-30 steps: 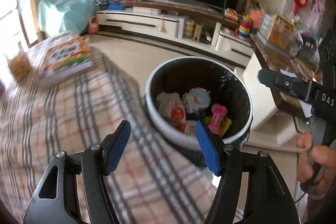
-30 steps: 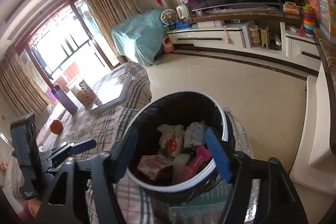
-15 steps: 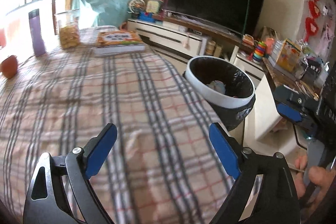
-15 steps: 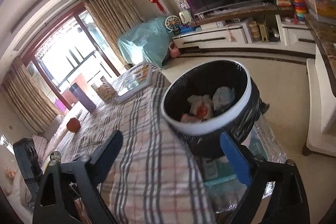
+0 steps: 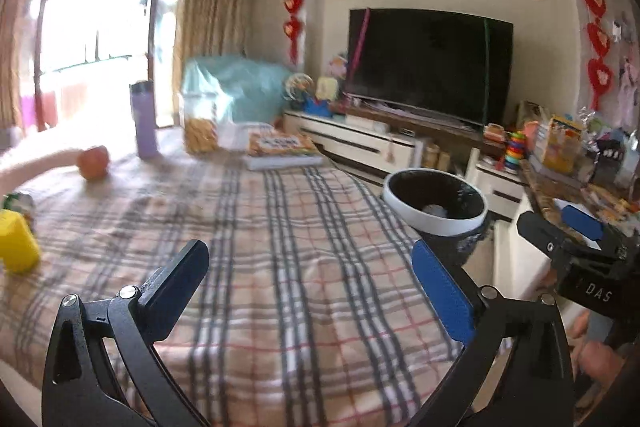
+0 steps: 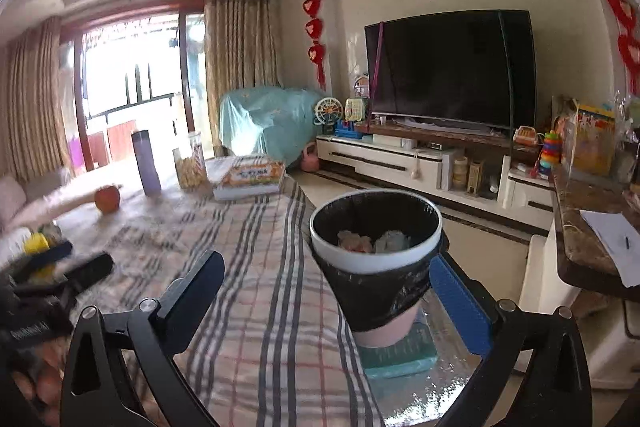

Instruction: Collect trash

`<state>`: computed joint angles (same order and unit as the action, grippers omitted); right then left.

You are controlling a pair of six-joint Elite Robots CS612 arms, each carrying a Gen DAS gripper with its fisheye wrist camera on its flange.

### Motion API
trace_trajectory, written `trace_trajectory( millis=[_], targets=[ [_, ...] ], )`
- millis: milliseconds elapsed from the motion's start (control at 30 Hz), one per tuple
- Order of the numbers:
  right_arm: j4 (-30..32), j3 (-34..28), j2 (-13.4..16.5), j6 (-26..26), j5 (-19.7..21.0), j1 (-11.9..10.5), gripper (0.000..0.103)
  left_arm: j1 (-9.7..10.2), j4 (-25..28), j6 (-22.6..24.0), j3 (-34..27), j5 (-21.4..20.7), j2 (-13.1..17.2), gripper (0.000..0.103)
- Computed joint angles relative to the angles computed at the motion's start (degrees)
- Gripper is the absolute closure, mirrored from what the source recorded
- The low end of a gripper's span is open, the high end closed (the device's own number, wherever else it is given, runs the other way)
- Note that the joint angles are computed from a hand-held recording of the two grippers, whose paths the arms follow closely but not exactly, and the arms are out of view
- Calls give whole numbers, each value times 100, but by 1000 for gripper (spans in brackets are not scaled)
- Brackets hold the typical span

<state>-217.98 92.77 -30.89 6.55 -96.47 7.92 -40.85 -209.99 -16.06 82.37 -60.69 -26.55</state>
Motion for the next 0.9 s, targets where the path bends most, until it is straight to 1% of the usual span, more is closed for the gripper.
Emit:
trace_trajectory(
  millis=[67, 267, 367, 467, 700, 900],
  targets=[
    [-58, 16, 28, -5, 51, 7, 0, -44, -108, 83, 41, 247, 16, 0],
    [-363, 52, 74, 116, 48, 24, 0, -124, -311, 275, 102, 715, 43, 0],
    [-423, 63, 80, 110, -15, 46, 0, -126, -267, 218, 144, 712, 23, 0],
    [-402, 59, 87, 151, -15, 51, 0, -147, -265, 214, 161, 831, 24, 0],
    [-452, 59, 98, 69, -53, 69, 0, -163, -270, 134, 200, 954, 10, 0],
    [-442, 59, 95, 63, -60, 87, 0, -172, -325, 149, 223, 967, 7, 0]
  ],
)
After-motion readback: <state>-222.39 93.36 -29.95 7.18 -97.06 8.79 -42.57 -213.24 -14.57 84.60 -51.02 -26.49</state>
